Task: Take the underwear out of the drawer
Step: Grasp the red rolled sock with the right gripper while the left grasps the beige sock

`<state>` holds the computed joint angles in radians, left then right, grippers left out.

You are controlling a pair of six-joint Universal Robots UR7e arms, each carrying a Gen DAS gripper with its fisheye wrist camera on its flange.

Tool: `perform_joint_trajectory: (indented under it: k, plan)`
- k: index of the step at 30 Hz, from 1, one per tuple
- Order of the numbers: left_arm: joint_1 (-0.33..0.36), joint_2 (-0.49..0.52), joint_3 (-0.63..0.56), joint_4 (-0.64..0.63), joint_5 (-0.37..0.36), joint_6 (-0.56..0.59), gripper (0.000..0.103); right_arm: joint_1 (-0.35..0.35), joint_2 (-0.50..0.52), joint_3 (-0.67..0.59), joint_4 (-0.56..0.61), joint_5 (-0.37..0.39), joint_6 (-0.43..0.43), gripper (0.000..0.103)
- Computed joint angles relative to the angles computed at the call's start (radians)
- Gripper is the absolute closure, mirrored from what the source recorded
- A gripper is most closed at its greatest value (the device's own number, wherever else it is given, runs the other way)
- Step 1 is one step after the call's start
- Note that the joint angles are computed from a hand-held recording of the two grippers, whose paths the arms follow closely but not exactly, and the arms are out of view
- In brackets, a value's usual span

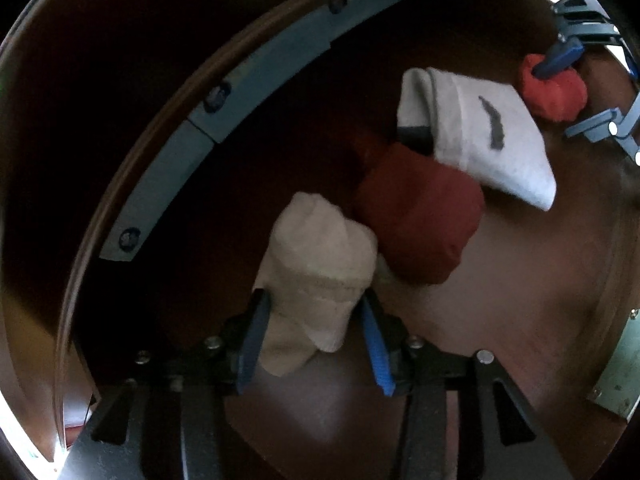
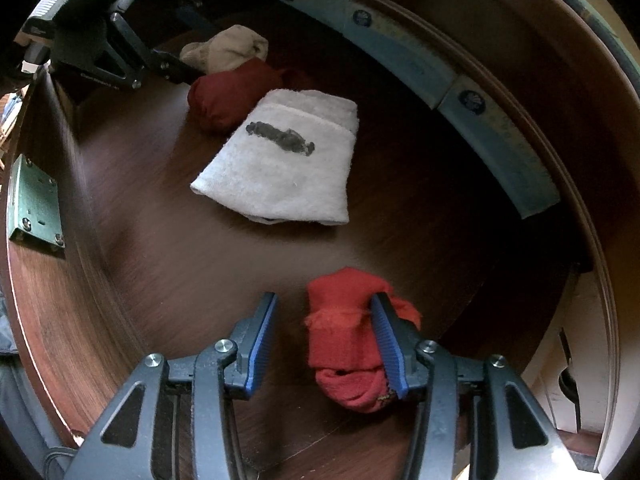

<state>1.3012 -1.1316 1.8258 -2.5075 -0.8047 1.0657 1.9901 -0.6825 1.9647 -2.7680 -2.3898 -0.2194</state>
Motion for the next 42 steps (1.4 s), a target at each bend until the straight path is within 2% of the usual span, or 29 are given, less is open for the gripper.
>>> perform_joint_trajectory:
  k: [1, 5, 7, 14, 19, 23, 26, 30, 31, 33, 40, 42]
  plan:
    - [-0.002, -0.001, -0.003, 0.026, 0.002, -0.029, 0.068, 0.002, 0.005, -0.001, -0.005, -0.005, 0.002, 0.056]
    - [0.005, -0.003, -0.012, 0.049, 0.005, -0.044, 0.08, 0.005, 0.013, 0.005, -0.04, -0.023, -0.001, 0.074]
    - [0.009, -0.007, -0.014, 0.064, -0.004, -0.06, 0.09, 0.004, 0.012, 0.011, -0.061, -0.019, -0.009, 0.079]
    - [0.015, -0.063, 0.003, 0.094, -0.063, -0.126, 0.093, 0.001, 0.005, 0.014, -0.069, -0.014, -0.005, 0.079]
    - [0.029, -0.076, -0.033, 0.112, -0.115, -0.156, 0.093, -0.001, -0.011, 0.023, -0.063, -0.011, -0.009, 0.065]
    - [0.059, -0.111, -0.087, 0.169, -0.159, -0.154, 0.093, 0.014, 0.001, 0.009, -0.036, -0.049, 0.004, 0.051]
    - [0.062, -0.127, -0.072, 0.145, -0.163, -0.139, 0.093, 0.027, 0.009, -0.007, 0.01, -0.085, 0.041, 0.046]
    - [0.062, -0.133, -0.074, 0.163, -0.146, -0.135, 0.093, 0.037, 0.017, -0.027, 0.084, -0.12, 0.094, 0.046]
    - [0.034, -0.128, -0.077, 0.193, -0.132, -0.176, 0.093, 0.036, 0.016, -0.031, 0.107, -0.121, 0.107, 0.046]
    - [0.037, -0.118, -0.098, 0.231, -0.131, -0.193, 0.093, 0.033, 0.017, -0.047, 0.157, -0.126, 0.132, 0.046]
    - [0.04, -0.099, -0.136, 0.271, -0.114, -0.21, 0.092, 0.038, 0.069, -0.112, 0.293, -0.212, 0.183, 0.049]
    - [0.04, -0.092, -0.129, 0.263, -0.103, -0.229, 0.089, 0.04, 0.074, -0.115, 0.293, -0.226, 0.182, 0.061]
